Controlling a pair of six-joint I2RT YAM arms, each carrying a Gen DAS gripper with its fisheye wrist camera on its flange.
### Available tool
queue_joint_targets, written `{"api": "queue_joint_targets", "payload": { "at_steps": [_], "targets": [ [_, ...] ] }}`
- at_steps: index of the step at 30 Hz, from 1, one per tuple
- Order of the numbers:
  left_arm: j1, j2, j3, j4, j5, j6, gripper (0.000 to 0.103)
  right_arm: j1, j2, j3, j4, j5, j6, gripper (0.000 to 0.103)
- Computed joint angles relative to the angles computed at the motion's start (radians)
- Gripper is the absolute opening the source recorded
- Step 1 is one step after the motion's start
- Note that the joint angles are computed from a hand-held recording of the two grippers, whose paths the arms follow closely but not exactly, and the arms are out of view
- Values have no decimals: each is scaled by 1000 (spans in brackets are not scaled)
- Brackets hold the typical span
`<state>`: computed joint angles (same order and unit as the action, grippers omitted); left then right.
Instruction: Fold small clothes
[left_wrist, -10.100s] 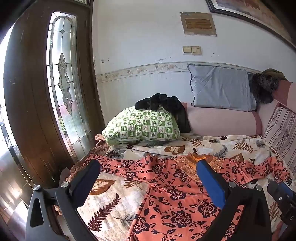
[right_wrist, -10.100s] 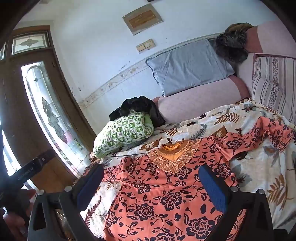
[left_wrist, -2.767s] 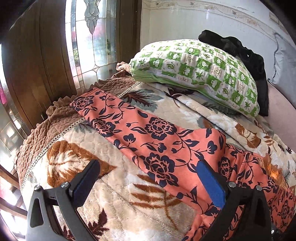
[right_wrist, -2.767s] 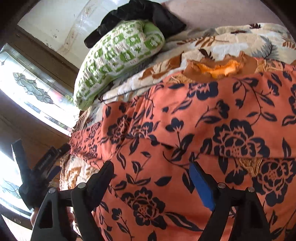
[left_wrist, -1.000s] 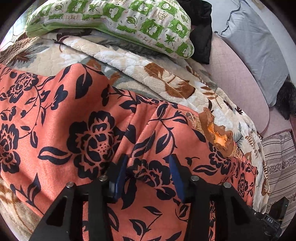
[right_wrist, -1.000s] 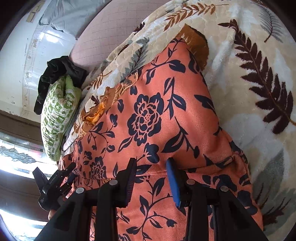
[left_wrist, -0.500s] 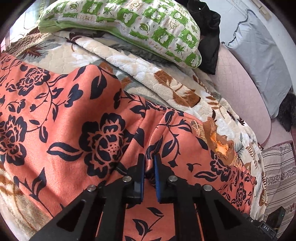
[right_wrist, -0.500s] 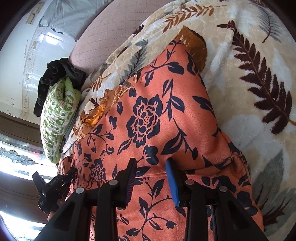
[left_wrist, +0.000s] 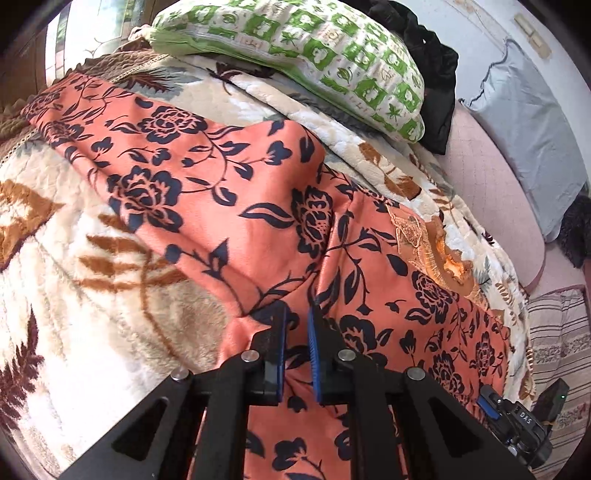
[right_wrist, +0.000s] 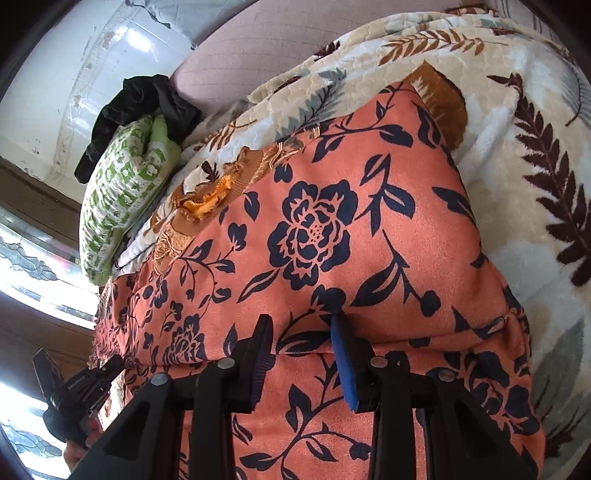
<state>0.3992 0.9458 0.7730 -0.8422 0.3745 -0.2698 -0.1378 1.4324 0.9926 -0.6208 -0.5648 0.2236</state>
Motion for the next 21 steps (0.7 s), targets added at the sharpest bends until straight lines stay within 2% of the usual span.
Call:
{"api": "queue_joint_targets", "payload": {
  "at_steps": [1,2,3,4,5,6,8,11,14,15,17,19,21],
  "targets": [
    [99,-13,17,-40,59,77,18,-1,-20,-7,10,-11,-3,37],
    [192,-22,40,-75,84,149,38,-2,-46,-22,23,-29,1,37],
    [289,-23,67,-100,94,210,52,-5,-61,-29,40,-53,8,38],
    [399,-15,99,-118,105,260,78,-10,-73,-41,64,-86,19,51],
    [505,4,128,-118,130,286,84,-11,-80,-47,83,-115,36,72],
    [612,47,161,-113,178,306,84,-8,-90,-60,108,-140,64,76],
    [752,194,249,-114,249,315,84,14,-96,-63,113,-155,81,77],
    [837,418,379,-77,272,235,84,69,-110,-74,114,-104,61,76],
    [849,570,451,-17,316,147,82,111,-148,-123,173,-36,66,73],
    [836,603,463,-2,321,133,78,117,-153,-133,188,-30,68,70],
    [801,648,472,33,309,122,52,134,-154,-133,203,-13,75,58],
    [753,673,464,73,274,121,41,147,-161,-140,226,9,77,50],
    [737,702,455,117,260,95,40,151,-154,-138,231,29,65,49]
  ]
}}
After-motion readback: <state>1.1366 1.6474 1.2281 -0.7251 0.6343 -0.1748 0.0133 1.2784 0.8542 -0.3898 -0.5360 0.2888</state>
